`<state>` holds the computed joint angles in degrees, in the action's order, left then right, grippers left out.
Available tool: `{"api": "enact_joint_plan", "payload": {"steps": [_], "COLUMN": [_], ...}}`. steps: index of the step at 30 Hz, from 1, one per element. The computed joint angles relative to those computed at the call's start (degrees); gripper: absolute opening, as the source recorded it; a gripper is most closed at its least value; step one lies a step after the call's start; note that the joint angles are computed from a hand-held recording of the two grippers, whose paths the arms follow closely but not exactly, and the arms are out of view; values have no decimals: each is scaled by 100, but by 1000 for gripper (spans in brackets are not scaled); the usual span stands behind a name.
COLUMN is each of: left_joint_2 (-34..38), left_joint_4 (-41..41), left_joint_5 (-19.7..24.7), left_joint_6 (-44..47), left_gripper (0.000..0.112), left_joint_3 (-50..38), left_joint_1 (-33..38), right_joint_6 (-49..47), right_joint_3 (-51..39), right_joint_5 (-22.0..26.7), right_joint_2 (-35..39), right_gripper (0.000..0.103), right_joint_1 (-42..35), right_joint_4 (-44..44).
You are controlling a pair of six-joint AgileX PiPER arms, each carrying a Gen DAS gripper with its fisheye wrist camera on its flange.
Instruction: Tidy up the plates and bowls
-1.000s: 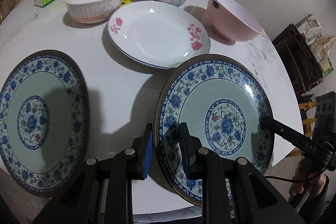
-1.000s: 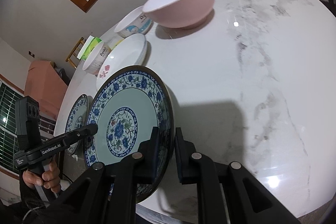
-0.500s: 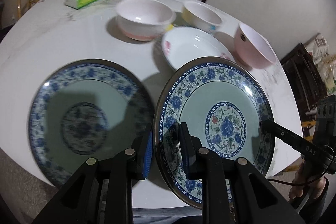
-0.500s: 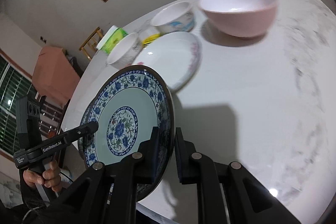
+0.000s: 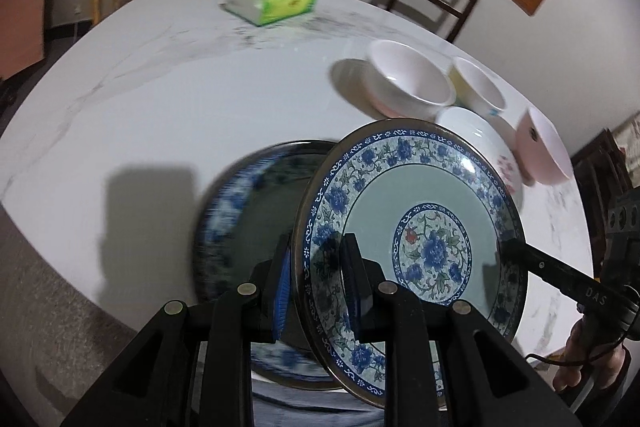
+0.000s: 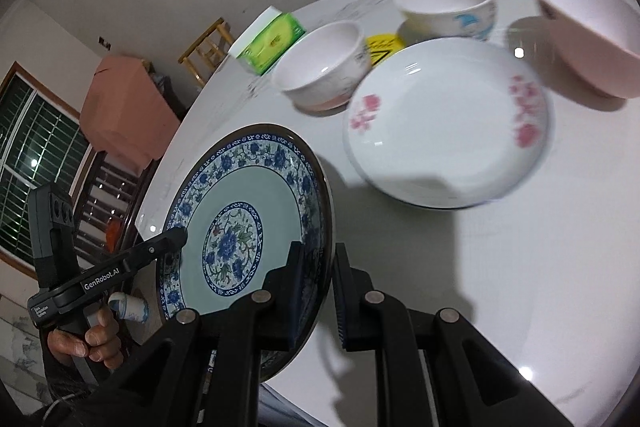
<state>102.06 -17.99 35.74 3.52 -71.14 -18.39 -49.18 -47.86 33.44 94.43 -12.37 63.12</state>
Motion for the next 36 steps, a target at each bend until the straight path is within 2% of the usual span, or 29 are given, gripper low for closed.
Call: {"api": "enact_joint_plan", "payload": {"steps": [4,10,29,36], "left_joint_2": [7,128,442,551], "left_joint_4": [-18,-48,-160,-342], "left_joint_5": [-9,-41,-120,-116], "left_joint_6": [104,186,395,499], "left_gripper": [20,20,20,23], "left_joint_3": [82,105,52,86], "left_joint_1": [295,555,764,794], "right_joint_6": [406,737,1449,1999], "right_joint_3": [-280,-506,-778,-818], "right_joint_5": [-134,-233,-552,-820], "right_joint_2": [266,526,779,732], "right_gripper": [14,14,17,20], "right_joint_1": [455,731,1160,1371], "right_joint_4": [-159,-313,-967,-1609]}}
